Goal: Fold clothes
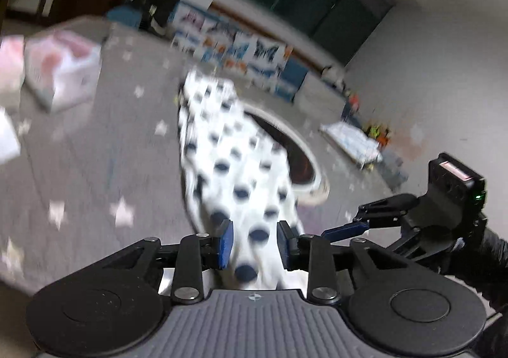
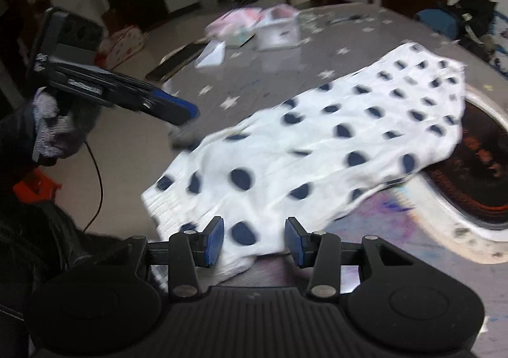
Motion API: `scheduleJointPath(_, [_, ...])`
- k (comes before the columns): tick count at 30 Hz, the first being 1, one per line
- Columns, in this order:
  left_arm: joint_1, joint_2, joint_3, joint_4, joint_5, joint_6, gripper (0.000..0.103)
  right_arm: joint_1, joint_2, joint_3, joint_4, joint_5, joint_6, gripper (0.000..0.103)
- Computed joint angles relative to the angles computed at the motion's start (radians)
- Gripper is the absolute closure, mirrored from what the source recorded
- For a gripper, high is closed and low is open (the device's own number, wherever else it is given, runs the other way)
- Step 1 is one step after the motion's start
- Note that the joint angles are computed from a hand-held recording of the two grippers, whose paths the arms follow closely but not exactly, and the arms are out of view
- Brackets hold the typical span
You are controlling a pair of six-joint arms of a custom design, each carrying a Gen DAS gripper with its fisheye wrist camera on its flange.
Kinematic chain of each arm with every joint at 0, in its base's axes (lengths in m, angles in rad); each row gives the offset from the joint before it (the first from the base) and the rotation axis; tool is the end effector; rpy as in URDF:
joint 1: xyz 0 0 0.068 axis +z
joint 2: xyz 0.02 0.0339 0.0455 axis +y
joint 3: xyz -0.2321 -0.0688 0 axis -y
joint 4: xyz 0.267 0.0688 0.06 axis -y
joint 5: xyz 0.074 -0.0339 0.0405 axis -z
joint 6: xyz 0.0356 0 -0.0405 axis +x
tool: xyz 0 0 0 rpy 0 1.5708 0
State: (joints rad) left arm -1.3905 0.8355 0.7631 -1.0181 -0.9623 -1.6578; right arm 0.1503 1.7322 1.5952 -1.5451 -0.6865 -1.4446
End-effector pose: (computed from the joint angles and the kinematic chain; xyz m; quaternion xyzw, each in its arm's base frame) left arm 0.0608 -0.1704 0.2425 -0.2238 0.8387 -0.1897 0.4589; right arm 0.3117 0.0700 0.2646 -0.6597 0.6702 0.2997 0.1608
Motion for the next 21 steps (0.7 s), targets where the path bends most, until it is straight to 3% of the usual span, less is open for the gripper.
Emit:
scheduleJointPath(2, [0.078, -0.030, -0.035, 0.121, 0.027, 0.149, 0.082, -0.009, 0.019, 0.035, 0.058, -0.023, 0.085, 0.060])
scheduleJointPath(6, [0.286, -0.029, -0.108, 0.408, 0.189, 0.469, 0.087, -0.016, 0.051, 0.062, 0.230, -0.037, 0.295, 0.061])
scheduleJointPath(9, [0.411, 0.053, -0.106, 0.500, 0.316, 0.581, 0.089, -0.006, 0.076, 0.069, 0.346, -0.023, 0.408, 0.062])
scheduleJointPath(13, [0.469, 0.148, -0.093, 0.466, 0.350, 0.601, 0.090, 0.011, 0.112, 0.069, 0.471, 0.013, 0.528, 0.063])
scheduleJointPath(16, [0.497, 0.108, -0.136, 0.462, 0.381, 0.575, 0.094, 0.023, 0.163, 0.091, 0.544, 0.039, 0.609, 0.067])
scheduleJointPath(21, [0.496, 0.131, -0.086, 0.389, 0.362, 0.554, 0.094, 0.046, 0.255, 0.153, 0.591, 0.045, 0.688, 0.068])
